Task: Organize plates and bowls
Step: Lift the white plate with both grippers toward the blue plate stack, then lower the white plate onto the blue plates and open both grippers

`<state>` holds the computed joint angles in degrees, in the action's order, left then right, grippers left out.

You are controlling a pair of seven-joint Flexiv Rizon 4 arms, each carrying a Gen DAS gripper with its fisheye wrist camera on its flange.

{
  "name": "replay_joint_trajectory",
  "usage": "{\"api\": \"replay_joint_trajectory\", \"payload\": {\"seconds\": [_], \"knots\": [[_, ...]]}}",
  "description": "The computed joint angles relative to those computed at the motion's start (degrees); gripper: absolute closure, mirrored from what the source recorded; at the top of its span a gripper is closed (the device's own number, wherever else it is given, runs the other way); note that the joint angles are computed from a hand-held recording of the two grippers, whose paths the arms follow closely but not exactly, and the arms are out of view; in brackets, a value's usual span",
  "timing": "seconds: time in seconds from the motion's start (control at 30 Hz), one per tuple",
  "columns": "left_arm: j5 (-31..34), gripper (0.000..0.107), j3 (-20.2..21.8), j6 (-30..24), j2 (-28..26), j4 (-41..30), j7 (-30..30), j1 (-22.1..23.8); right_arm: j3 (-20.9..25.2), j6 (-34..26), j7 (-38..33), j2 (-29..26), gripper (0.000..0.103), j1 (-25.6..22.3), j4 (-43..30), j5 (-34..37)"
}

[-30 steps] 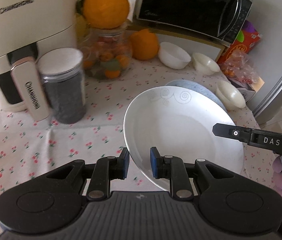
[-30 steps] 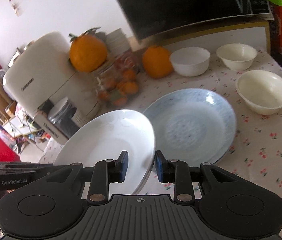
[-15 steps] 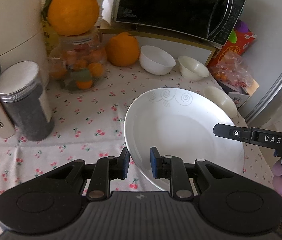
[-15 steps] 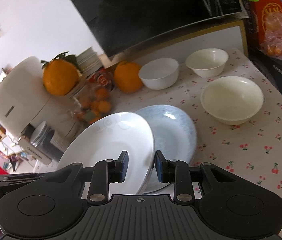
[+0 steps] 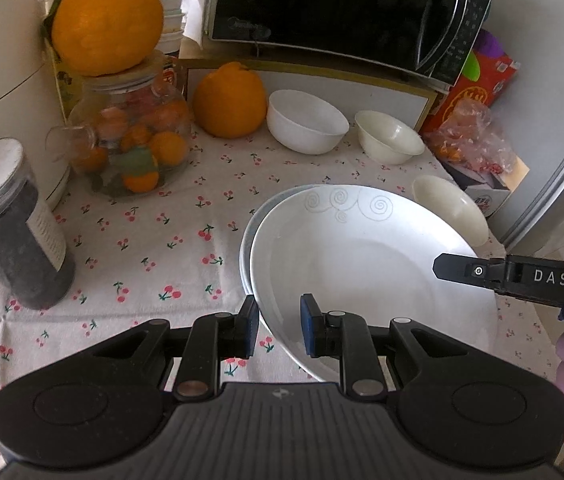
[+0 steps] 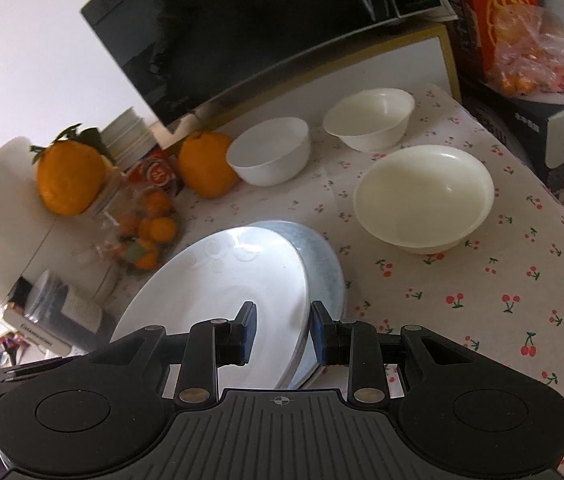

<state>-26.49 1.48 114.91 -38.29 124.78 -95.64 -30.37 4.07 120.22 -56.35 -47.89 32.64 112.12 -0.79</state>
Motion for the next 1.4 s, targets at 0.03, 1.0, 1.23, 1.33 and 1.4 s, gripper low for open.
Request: {"api": "replay_joint_trajectory", "payload": {"seconds": [0.03,1.0,1.23,1.33,1.4], "knots": [[-0.7,0.087,0.8,-0.5,-0.3,-0.5,0.4,-0.9,-0.2,-0.4,0.3,-0.1,0.075,0.2,-0.3,0.4],[-11.1,0.087,18.4,-8.8,-6.6,-7.6,4.9,-19.5,-13.2,-7.4,-0.8,-1.1,0.086,12.5,-1.9,8.0],[-10.5,0.084,20.9,-9.1,-7.4,-7.7,4.0,-21.7,-18.4,-9.1,-1.8,-1.2,0.089,17.5,-1.5,9.8],[-11.9,0.081,23.6,-9.7,-8.5,-8.3,4.0,-24.3,-19.6,-9.4,-2.1,-1.3,0.090,18.6,-1.3,10.1],[-13.0,0.081,26.0,-10.6,-9.5,-8.7,3.7,-26.6,-21.1,-9.4,-2.5,-1.6,0.091,20.0,-1.2,10.4]]}}
